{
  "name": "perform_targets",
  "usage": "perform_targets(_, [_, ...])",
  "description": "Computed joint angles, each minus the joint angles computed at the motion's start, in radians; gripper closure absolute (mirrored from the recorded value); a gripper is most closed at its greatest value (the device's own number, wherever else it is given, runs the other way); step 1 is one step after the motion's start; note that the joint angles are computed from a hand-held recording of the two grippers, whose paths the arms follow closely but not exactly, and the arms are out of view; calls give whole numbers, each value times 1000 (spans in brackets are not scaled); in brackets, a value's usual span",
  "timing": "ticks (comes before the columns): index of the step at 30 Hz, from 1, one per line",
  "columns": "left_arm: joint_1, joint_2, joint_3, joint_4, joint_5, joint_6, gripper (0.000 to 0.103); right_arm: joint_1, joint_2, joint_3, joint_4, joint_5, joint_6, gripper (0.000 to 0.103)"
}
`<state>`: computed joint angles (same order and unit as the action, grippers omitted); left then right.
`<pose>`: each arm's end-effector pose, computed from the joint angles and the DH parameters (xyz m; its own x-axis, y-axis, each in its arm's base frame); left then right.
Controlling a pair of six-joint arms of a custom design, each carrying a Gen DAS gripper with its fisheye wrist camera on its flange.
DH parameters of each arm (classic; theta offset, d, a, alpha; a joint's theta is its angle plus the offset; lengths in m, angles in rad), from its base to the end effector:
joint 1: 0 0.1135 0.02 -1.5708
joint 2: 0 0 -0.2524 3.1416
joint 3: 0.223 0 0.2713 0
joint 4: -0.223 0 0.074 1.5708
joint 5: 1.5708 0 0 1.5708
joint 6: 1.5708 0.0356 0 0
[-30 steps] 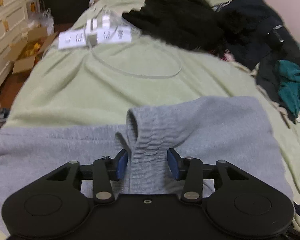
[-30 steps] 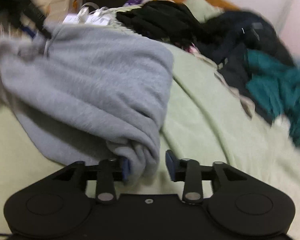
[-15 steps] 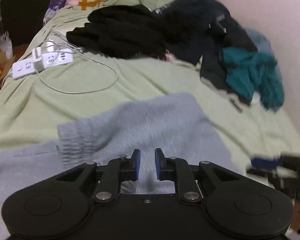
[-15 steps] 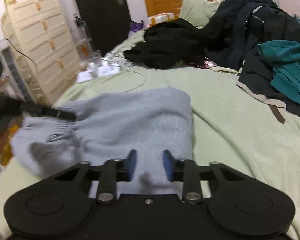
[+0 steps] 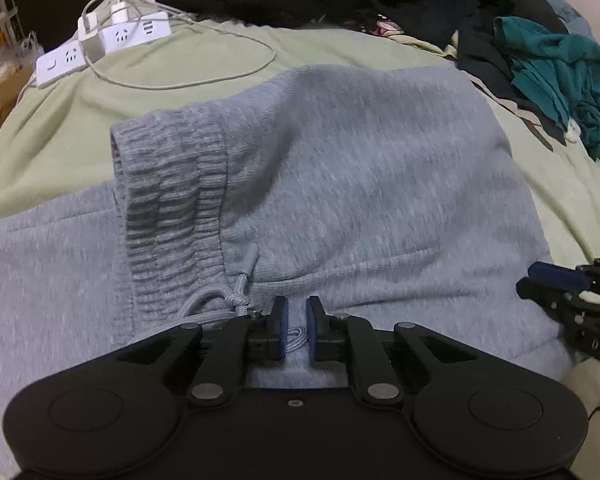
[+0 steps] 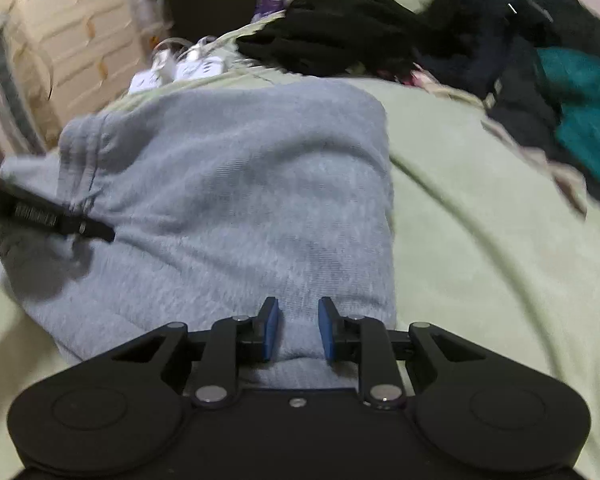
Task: Fold clothes
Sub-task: 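Lay the waistband down with the left gripper and open both grippers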
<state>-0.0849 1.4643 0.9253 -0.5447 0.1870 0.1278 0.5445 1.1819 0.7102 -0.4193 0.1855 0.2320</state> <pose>0.3004 -0.0322 0.1839 -0.8517 0.1982 -0.4852 0.2809 0.9542 -0.1033 0.2222 0.1269 0.1955 -0.7417 -0.1849 -0.6448 -0.2460 0.9693 0.0049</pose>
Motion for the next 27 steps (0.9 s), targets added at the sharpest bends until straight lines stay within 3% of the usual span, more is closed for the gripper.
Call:
perform_targets(2, [8, -28, 6, 29, 24, -18, 82, -31, -15, 58, -24, -49, -37, 77])
perform_targets(3, [11, -40, 9, 44, 36, -28, 62, -37, -18, 71, -28, -59, -42, 66])
perform_targets(4, [15, -52, 13, 60, 47, -38, 39, -46, 5, 98, -16, -55, -55, 62])
perform_targets(5, [45, -53, 13, 124, 118, -44, 34, -57, 40, 134, 1, -48, -75, 62])
perform_targets(7, [44, -14, 53, 121, 95, -49, 42, -89, 117, 178, 66, -57, -108, 62])
perform_targets(11, [43, 115, 133, 136, 75, -43, 43, -146, 304, 277, 166, -75, -127, 65])
perform_targets(18, [15, 212, 189, 116, 16, -27, 43, -198, 509, 363, 155, -81, -142, 65])
perform_targets(23, [25, 253, 242, 73, 32, -19, 43, -218, 501, 322, 165, -80, -150, 61])
perform_targets(27, [87, 146, 218, 38, 126, -120, 42, -200, 442, 318, 143, -50, -184, 61])
